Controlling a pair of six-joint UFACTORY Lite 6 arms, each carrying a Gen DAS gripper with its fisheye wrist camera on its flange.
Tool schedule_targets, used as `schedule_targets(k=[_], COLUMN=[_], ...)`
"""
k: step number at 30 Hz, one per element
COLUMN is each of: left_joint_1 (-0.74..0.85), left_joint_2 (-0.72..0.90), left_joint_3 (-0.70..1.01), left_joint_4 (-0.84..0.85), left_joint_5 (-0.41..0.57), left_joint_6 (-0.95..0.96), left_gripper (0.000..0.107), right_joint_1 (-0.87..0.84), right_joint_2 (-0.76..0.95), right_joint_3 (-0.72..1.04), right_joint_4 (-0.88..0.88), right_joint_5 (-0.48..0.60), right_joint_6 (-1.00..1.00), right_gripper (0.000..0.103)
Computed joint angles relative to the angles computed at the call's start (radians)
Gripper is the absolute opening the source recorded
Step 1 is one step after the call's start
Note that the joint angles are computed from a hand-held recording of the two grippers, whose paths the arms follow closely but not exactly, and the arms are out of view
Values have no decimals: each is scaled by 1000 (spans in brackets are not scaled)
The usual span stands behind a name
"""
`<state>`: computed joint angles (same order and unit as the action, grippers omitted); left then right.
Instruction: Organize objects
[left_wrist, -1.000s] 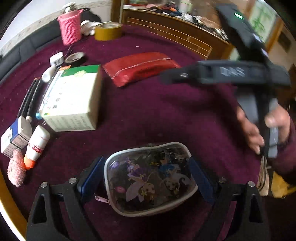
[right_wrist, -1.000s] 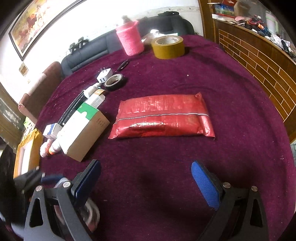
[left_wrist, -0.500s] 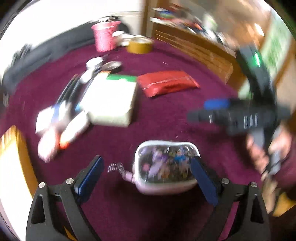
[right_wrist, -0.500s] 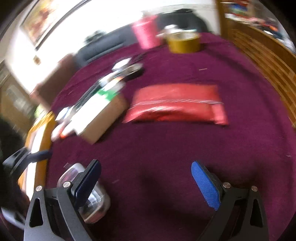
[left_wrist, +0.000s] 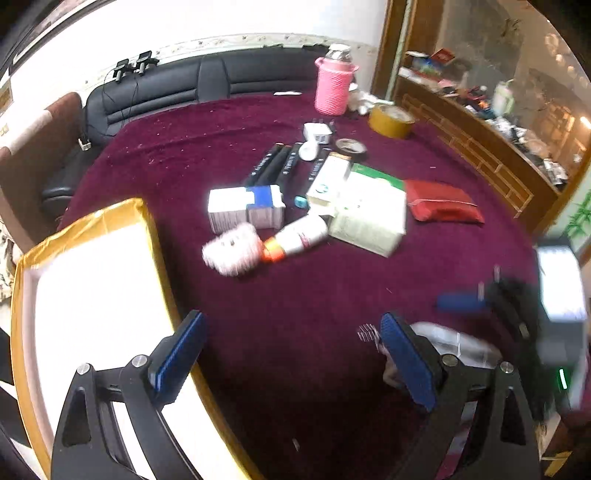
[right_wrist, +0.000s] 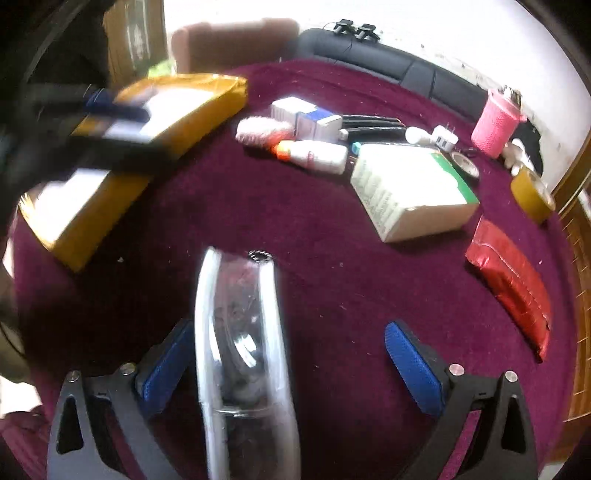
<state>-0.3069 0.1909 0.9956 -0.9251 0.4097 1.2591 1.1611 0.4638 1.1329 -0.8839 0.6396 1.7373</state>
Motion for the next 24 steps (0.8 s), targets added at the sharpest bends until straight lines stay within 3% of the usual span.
schedule_targets(k=[1, 3, 8, 11, 15, 20, 22, 24], left_joint_1=[-31, -81, -202, -259, -279, -223, -212, -225], left_joint_2=[46, 89, 225, 313, 466, 578, 559, 517], left_joint_3=[45, 80, 216, 299, 464, 639, 611, 544], left_joint_4=[31, 59, 207, 442, 727, 542, 474, 494], left_joint_5=[-37, -95, -155, -194, -137, 69, 80, 24], left_joint_6=[-41, -53, -129, -301, -543, -413, -354, -370], left_gripper=[94, 94, 92, 90, 74, 45, 26, 26], right_joint_1=[-11, -4, -18, -32, -59, -68, -69, -57], right_joint_2=[-16, -47, -182, -268, -352, -361, -349, -335], right_joint_3=[-23, -57, -231, -340, -442, -456, -444, -425], right_joint_4=[12, 2, -69, -105, -195, -219, -228, -220], right_joint_5=[-55, -49, -92, -106, -166, -175, -175, -162], right_joint_6=[6, 63, 250, 350, 481, 506, 512, 509], right_gripper=[57, 36, 36, 38, 38, 39, 39, 39])
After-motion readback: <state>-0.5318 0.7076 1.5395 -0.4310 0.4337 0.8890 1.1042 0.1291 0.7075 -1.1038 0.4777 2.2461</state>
